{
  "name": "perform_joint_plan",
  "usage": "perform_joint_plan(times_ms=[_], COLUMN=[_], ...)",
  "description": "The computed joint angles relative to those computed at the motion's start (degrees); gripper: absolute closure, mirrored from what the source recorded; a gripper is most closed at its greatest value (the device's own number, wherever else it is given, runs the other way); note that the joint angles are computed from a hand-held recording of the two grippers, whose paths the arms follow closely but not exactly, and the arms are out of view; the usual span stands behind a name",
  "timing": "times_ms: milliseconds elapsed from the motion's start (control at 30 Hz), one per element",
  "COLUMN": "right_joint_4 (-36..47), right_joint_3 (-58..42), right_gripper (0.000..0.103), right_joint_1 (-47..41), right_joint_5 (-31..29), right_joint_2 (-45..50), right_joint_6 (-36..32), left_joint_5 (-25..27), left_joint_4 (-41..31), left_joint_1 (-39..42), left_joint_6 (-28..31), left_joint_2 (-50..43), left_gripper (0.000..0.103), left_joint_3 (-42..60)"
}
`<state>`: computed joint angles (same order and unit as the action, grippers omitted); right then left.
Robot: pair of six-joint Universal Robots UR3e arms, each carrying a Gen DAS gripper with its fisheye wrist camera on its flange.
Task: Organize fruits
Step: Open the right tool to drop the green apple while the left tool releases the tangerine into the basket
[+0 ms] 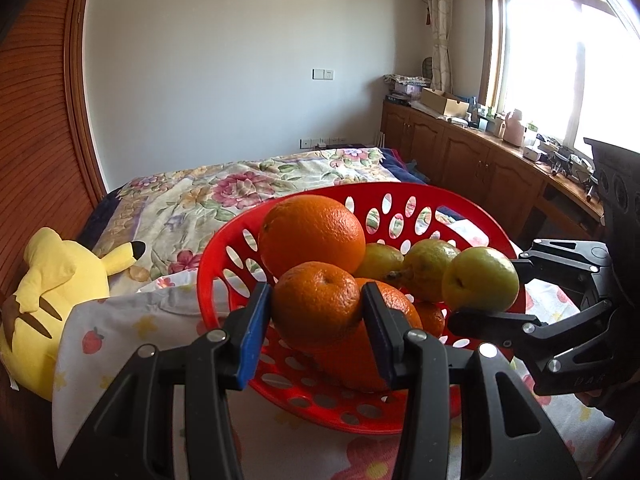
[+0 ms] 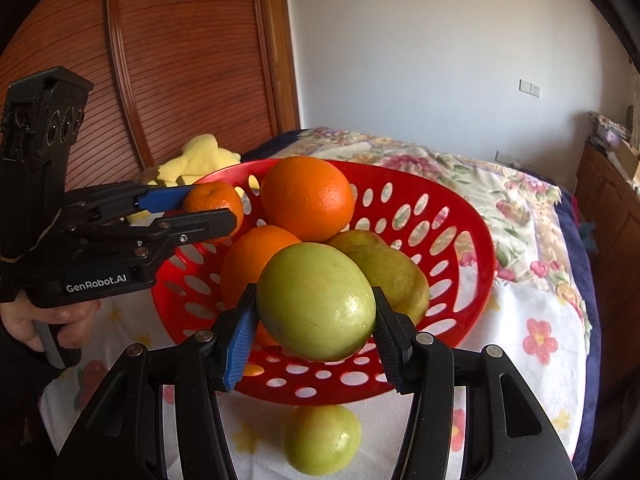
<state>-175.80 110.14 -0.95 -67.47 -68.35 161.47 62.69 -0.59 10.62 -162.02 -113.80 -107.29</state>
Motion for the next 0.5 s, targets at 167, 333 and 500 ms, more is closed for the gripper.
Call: perform_joint_plan(times_ms=[167,333,500], right_joint_4=[-0.73,-0.30,-0.68], right_joint_3=[0.46,-0.12,0.19], right_gripper=[0.048,0.048,0.048], right_joint_1=[0.05,0.60,1.29], right_joint_5=[-0.10,-0.46,-1.22], right_joint_2=[0.37,0.65,0.67], right_joint_6=[-0.76,-1.00,-1.12], left_joint_5=[-0.55,-0.57,-0.61], left_joint_4=[0.46,0.44,0.36], left_joint_1=[0.29,0.35,0.35], left_joint_6=[0.01,0.09,0.04], left_joint_2=[-0.41,-0.48,-0.42], left_gripper=[0.058,0.057,0.057], left_joint_3=[-0.09,-0.01,-0.04])
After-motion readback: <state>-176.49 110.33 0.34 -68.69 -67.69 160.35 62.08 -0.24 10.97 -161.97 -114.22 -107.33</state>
